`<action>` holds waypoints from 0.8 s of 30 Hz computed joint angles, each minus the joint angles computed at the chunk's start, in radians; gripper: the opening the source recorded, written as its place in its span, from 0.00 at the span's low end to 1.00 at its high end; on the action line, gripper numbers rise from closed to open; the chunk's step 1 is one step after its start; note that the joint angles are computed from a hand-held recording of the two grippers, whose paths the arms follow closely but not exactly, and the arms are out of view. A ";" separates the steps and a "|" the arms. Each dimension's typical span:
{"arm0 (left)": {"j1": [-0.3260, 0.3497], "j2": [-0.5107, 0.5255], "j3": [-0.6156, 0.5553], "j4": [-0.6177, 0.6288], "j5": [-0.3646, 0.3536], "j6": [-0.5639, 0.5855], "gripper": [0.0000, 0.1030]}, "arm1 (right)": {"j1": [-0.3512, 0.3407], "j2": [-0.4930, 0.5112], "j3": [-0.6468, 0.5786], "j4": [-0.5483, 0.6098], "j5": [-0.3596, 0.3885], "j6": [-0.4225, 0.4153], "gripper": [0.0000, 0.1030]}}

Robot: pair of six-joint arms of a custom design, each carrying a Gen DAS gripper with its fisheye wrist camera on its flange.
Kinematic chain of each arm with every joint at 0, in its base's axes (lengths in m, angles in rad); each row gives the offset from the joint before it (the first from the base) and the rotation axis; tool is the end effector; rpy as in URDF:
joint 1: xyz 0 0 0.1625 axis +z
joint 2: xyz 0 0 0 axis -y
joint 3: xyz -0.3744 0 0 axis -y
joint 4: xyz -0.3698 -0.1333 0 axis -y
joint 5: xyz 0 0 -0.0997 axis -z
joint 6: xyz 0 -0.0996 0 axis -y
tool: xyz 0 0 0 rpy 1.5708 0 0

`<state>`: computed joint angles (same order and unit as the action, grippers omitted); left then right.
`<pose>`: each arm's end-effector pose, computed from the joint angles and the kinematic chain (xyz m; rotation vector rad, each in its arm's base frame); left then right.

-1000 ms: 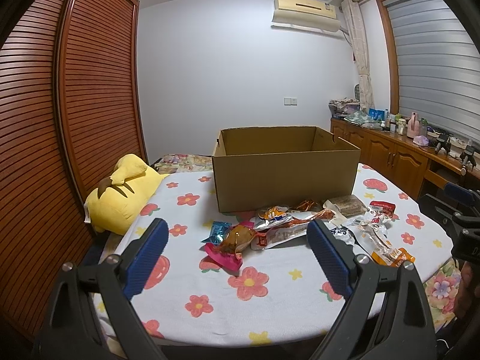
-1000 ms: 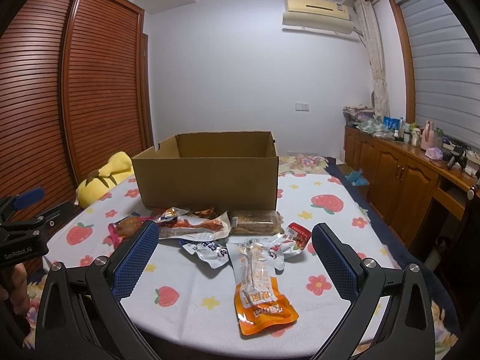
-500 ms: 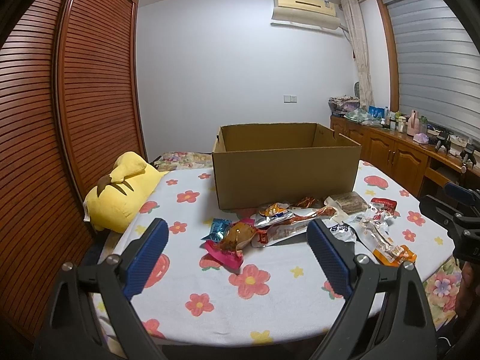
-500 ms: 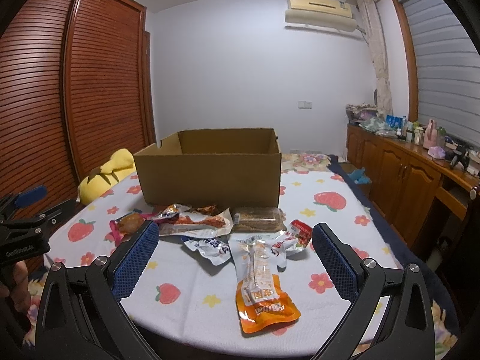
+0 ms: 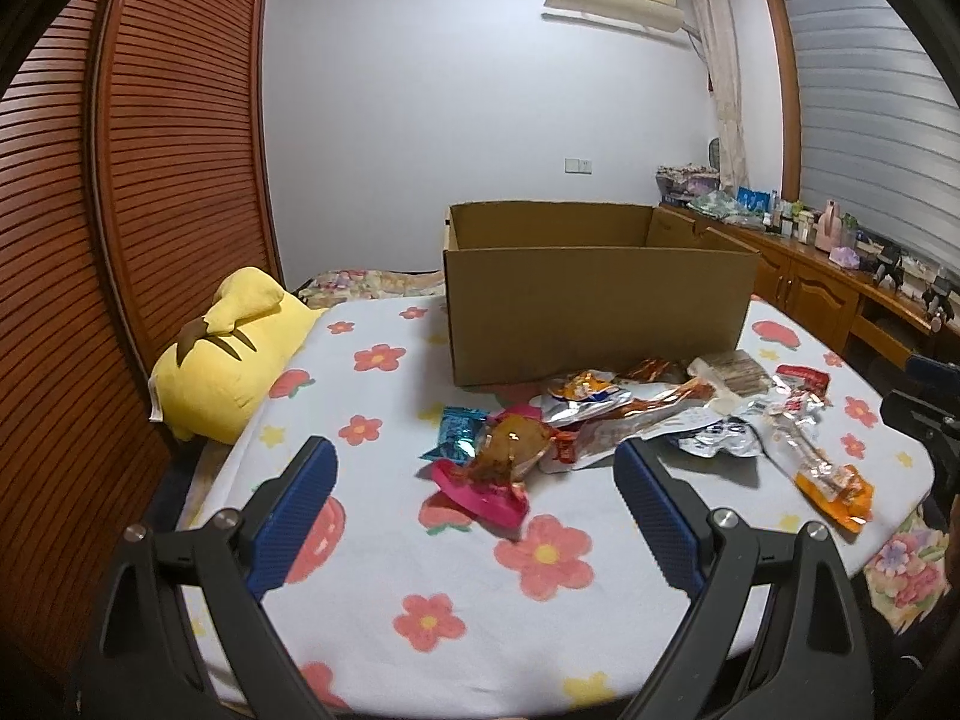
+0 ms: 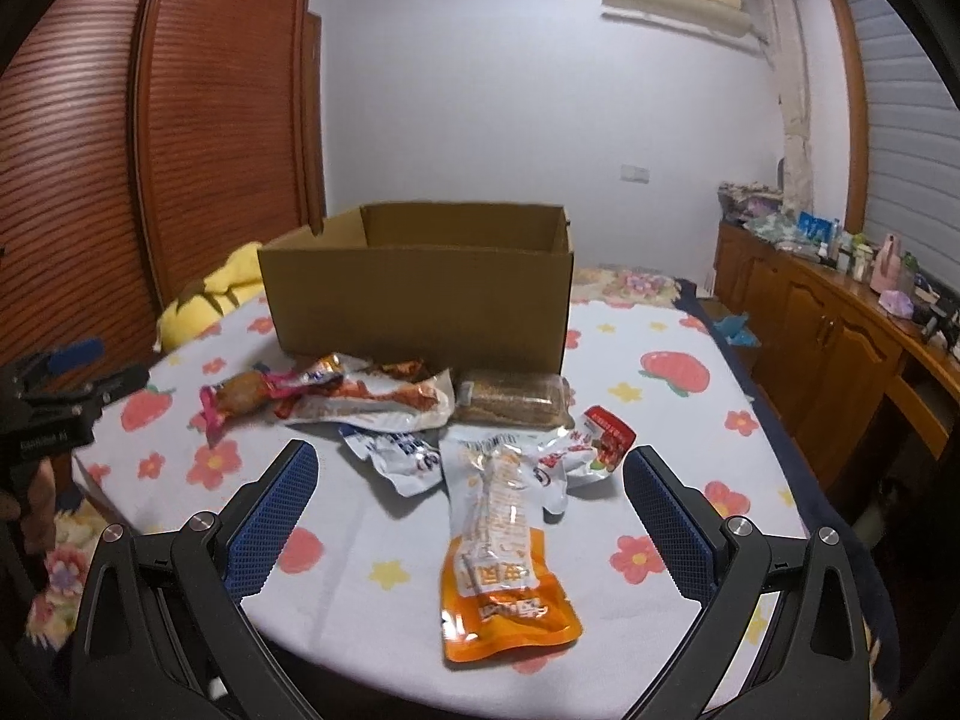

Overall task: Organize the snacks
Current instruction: 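Grasp the pink-wrapped brown snack with the left tool while the right tool grasps the orange sausage pouch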

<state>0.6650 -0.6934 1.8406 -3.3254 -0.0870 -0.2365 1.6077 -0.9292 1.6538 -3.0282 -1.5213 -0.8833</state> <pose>-0.2710 -0.5080 0.1145 0.1006 1.8290 -1.3365 0.1618 -0.6361 0.2101 1.2300 -2.4239 0.9786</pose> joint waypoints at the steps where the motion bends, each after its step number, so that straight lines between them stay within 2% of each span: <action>1: 0.009 0.001 -0.006 -0.030 -0.015 0.040 0.92 | 0.000 0.007 -0.018 0.027 -0.011 -0.012 1.00; 7: 0.054 -0.019 -0.021 -0.043 -0.093 0.121 0.92 | 0.007 0.054 -0.107 0.151 -0.115 -0.078 0.98; 13: 0.089 -0.055 -0.014 0.053 -0.136 0.077 0.92 | 0.015 0.112 -0.204 0.292 -0.225 -0.098 0.93; 16: 0.109 -0.075 -0.014 0.124 -0.172 0.043 0.91 | 0.019 0.135 -0.227 0.320 -0.271 -0.110 0.86; 20: 0.137 -0.085 -0.034 0.212 -0.218 0.022 0.85 | 0.016 0.147 -0.246 0.345 -0.283 -0.115 0.85; 24: 0.156 -0.073 -0.074 0.220 -0.271 0.088 0.77 | 0.017 0.157 -0.267 0.365 -0.285 -0.119 0.85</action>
